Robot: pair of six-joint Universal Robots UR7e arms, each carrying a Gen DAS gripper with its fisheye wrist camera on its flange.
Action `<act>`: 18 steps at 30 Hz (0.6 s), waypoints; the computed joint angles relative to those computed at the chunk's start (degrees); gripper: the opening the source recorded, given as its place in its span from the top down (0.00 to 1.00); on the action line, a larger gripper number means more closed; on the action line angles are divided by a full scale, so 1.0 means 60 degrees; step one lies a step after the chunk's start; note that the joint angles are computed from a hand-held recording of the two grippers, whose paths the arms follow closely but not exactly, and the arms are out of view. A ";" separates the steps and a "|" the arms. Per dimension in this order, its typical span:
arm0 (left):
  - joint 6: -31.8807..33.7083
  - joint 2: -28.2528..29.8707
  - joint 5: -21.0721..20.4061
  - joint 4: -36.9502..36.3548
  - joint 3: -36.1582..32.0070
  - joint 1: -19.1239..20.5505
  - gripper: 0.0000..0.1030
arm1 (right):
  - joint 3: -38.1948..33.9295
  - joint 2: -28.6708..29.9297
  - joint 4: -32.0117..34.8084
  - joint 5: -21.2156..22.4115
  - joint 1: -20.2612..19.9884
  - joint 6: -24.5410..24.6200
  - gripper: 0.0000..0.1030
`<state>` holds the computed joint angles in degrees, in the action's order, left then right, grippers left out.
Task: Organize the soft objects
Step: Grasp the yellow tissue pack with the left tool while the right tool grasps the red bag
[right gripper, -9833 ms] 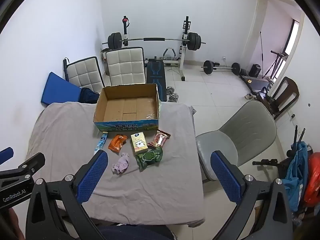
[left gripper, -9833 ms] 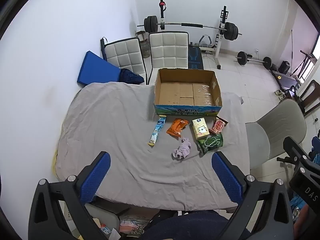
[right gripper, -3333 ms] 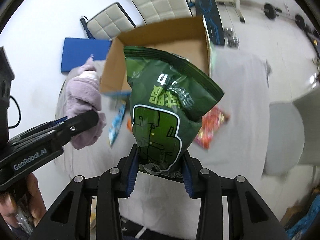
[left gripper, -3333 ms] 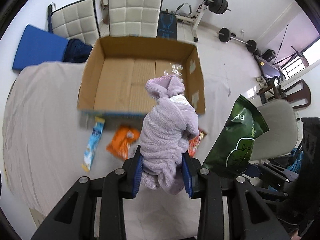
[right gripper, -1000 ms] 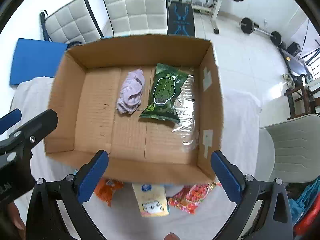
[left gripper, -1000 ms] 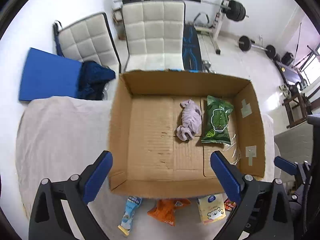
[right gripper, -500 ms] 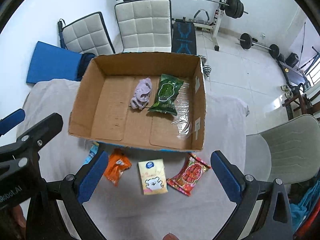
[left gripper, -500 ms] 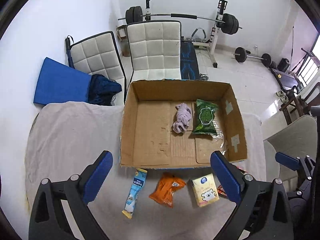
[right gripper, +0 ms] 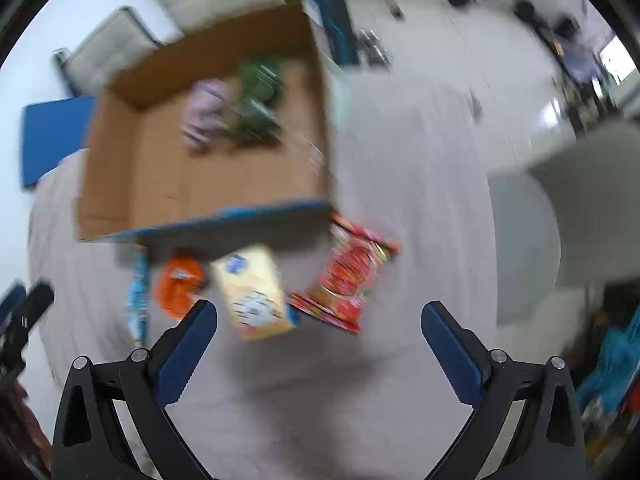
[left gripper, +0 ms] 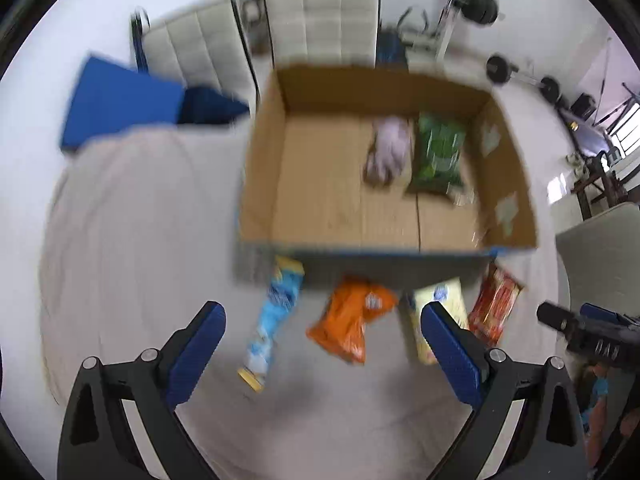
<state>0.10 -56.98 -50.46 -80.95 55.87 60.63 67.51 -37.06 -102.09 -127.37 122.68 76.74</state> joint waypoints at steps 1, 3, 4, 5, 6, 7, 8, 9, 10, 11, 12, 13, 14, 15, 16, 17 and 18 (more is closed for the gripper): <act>-0.0244 0.0049 -0.0103 0.0261 0.0097 0.0113 0.03 | 0.0479 -0.0143 -0.0353 0.0267 -0.0202 0.0168 0.00; -0.0728 0.0176 -0.0299 0.0718 0.0319 0.0306 0.03 | 0.1428 -0.0401 -0.1605 0.0677 -0.0522 0.0125 0.00; -0.0916 0.0200 -0.0368 0.0821 0.0459 0.0364 0.03 | 0.1920 -0.0509 -0.2334 0.0921 -0.0721 0.0125 0.01; -0.1101 0.0261 -0.0474 0.0937 0.0541 0.0426 0.03 | 0.2266 -0.0571 -0.2928 0.1114 -0.0859 0.0103 0.02; -0.1376 0.0363 -0.0592 0.1148 0.0567 0.0492 0.03 | 0.2731 -0.0658 -0.3806 0.1374 -0.1044 0.0024 0.08; -0.1608 0.0445 -0.0705 0.1306 0.0585 0.0550 0.03 | 0.3023 -0.0704 -0.4390 0.1557 -0.1175 -0.0004 0.12; -0.1773 0.0524 -0.0923 0.1429 0.0543 0.0616 0.03 | 0.3309 -0.0726 -0.4920 0.1765 -0.1333 0.0017 0.14; -0.1933 0.0589 -0.1132 0.1513 0.0530 0.0673 0.03 | 0.3515 -0.0723 -0.5263 0.1866 -0.1458 0.0092 0.19; -0.2124 0.0667 -0.1292 0.1606 0.0555 0.0707 0.03 | 0.3672 -0.0721 -0.5519 0.1917 -0.1529 0.0130 0.28; -0.2206 0.0734 -0.1417 0.1686 0.0545 0.0718 0.03 | 0.3794 -0.0703 -0.5699 0.2008 -0.1618 0.0106 0.31; -0.2268 0.0801 -0.1528 0.1749 0.0552 0.0712 0.03 | 0.3862 -0.0703 -0.5752 0.1969 -0.1633 0.0093 0.34; -0.2330 0.0854 -0.1529 0.1757 0.0587 0.0701 0.03 | 0.3874 -0.0722 -0.5738 0.1770 -0.1577 0.0058 0.43; -0.2375 0.0883 -0.1554 0.1735 0.0639 0.0673 0.03 | 0.3759 -0.0737 -0.5327 0.1694 -0.1539 -0.0025 0.45; -0.2401 0.0918 -0.1625 0.1713 0.0672 0.0654 0.03 | 0.3758 -0.0784 -0.5120 0.1723 -0.1520 -0.0221 0.45; -0.2486 0.0979 -0.1732 0.1763 0.0712 0.0628 0.03 | 0.3859 -0.0871 -0.5043 0.1792 -0.1500 -0.0351 0.47; -0.2525 0.1021 -0.1803 0.1799 0.0753 0.0605 0.03 | 0.3906 -0.0948 -0.4876 0.1831 -0.1482 -0.0387 0.47; -0.2520 0.1049 -0.1870 0.1795 0.0831 0.0577 0.03 | 0.3945 -0.1038 -0.4472 0.1812 -0.1426 -0.0334 0.47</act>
